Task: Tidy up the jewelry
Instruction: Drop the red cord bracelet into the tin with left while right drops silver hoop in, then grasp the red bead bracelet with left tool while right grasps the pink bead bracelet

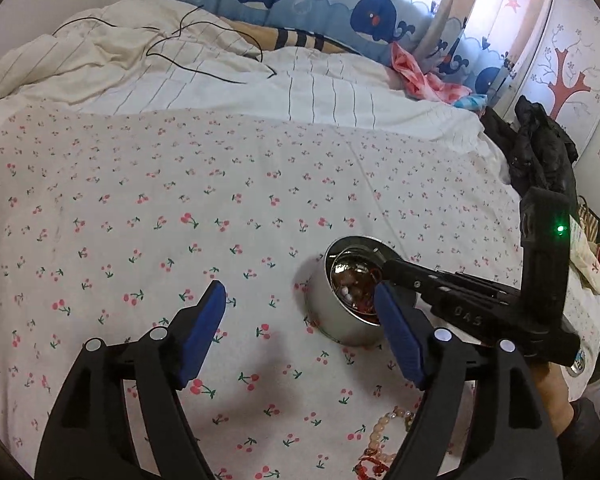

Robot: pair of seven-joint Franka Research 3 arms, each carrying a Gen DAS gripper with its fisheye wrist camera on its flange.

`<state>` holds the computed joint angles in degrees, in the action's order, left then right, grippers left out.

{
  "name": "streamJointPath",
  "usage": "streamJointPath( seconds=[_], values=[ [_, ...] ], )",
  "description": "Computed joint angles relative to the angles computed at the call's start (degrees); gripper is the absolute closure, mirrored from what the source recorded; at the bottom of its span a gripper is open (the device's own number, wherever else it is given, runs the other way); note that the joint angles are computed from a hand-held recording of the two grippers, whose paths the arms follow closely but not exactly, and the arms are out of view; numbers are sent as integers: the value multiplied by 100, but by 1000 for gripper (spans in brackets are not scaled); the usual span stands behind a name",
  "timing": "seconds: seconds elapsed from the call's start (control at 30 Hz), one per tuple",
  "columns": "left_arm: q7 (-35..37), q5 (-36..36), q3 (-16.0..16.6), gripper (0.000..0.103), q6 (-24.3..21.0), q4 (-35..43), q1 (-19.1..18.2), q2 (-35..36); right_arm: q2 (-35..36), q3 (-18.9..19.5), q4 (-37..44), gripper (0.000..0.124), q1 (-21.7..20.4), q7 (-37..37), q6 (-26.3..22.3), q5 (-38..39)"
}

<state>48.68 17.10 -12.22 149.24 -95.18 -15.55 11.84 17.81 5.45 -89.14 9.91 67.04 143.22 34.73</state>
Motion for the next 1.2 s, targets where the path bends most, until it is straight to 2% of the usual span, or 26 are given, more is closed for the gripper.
streamJointPath(
  seconds=[0.03,0.17,0.33,0.5,0.6,0.7,0.8,0.93,0.97,1.07,1.1,1.17,1.2],
  values=[
    [44,-1,-11,30,-46,39,-7,25,-22,-11,-62,91,14,8,107,-10],
    [144,26,-23,29,-47,21,-27,-10,-240,51,-362,88,-28,-271,558,232],
    [181,103,-17,27,-210,57,-69,2,-685,-15,-787,82,-81,-450,798,467],
    [-226,700,46,24,-222,-258,-235,-225,-1464,-202,-1735,70,-76,-523,621,462],
    [-484,937,3,21,-319,-677,-278,-474,-1868,-352,-2293,69,-61,-476,220,268],
    [-355,651,-120,21,-443,-962,-244,-646,-2204,-439,-2773,69,-31,-497,-69,94],
    [-285,539,-201,21,-414,-1216,-258,-830,-2349,-432,-2953,69,73,-680,-80,-12],
    [-220,664,-277,20,-445,-1376,-319,-973,-2360,-344,-3073,68,267,-971,180,-242],
    [-196,680,-292,20,-466,-1418,-332,-1007,-2341,-317,-3094,68,292,-924,257,-364],
    [-83,581,-315,20,-452,-1550,-343,-1096,-2225,-122,-3234,68,318,-303,805,-1590],
    [10,511,-320,20,-461,-1579,-342,-1120,-2195,-160,-3276,65,396,-65,1026,-1941],
    [102,436,-321,20,-472,-1651,-336,-1179,-2066,-18,-3274,65,227,1145,1382,-3219],
    [228,278,-316,20,-431,-1717,-326,-1221,-2015,-52,-3245,65,211,1502,1433,-3466]
  ],
)
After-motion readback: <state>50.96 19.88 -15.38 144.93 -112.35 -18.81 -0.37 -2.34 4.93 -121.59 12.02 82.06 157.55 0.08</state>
